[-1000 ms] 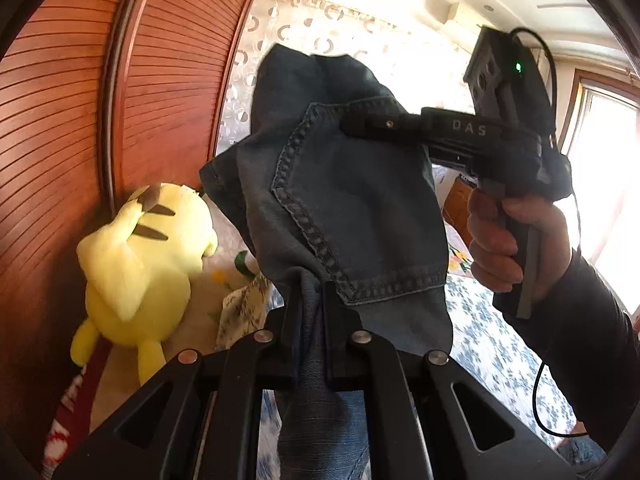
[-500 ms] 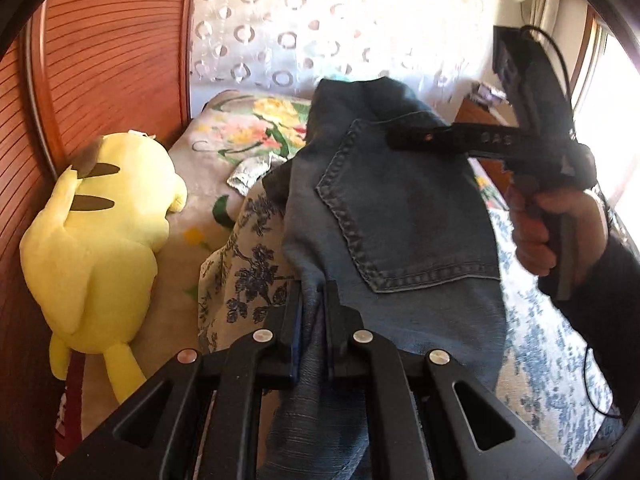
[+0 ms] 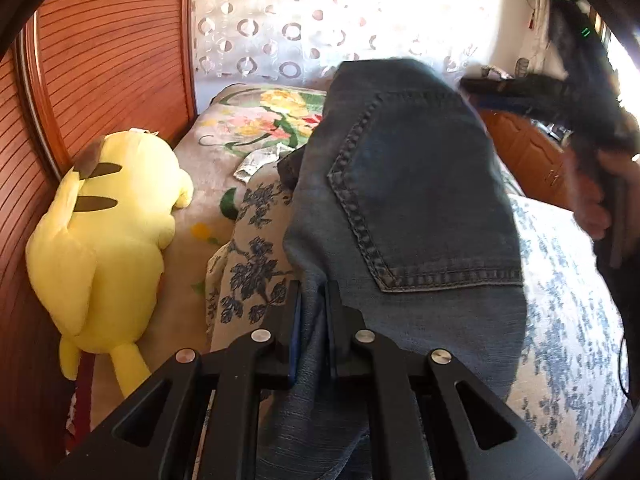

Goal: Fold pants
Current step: 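Lower the jeans onto the bed beside the plush toy and open both grippers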

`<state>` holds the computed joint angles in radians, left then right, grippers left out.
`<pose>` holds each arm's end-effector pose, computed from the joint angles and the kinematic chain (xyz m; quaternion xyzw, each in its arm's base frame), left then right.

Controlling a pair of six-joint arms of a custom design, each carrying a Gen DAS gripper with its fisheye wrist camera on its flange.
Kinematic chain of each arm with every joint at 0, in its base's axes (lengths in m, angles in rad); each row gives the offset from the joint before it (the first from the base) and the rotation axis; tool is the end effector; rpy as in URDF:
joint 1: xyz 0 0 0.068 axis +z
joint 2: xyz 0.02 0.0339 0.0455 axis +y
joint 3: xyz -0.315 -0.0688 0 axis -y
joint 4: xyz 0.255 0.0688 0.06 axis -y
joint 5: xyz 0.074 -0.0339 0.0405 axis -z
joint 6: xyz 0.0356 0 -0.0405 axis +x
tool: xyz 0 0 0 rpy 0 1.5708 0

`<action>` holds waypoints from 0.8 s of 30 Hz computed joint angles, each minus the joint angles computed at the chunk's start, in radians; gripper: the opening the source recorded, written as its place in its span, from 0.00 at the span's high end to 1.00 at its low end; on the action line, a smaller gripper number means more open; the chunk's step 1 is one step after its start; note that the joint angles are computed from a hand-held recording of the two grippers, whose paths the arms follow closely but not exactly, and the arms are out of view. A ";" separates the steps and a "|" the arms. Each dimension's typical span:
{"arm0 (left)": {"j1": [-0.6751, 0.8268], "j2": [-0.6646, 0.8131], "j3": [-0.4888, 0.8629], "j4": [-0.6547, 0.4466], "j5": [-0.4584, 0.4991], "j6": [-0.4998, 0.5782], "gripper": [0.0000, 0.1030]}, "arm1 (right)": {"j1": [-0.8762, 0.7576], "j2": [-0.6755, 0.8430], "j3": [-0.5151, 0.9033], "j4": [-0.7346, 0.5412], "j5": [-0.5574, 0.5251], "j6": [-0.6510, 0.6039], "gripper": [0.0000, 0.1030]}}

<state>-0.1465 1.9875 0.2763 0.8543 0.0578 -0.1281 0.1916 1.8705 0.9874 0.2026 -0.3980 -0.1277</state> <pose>0.2400 -0.0375 0.0579 0.0187 0.9364 -0.0746 0.3423 0.3942 0.0905 0.1883 -0.2247 0.8600 0.1918 0.4162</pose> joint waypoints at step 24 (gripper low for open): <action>-0.008 -0.012 -0.050 0.059 -0.020 -0.020 0.82 | 0.133 0.099 -0.070 0.130 0.108 -0.054 0.77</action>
<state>-0.1541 1.9751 0.2267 0.9128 0.0379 -0.1484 0.3243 1.9699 0.9176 0.3321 -0.2904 -0.1814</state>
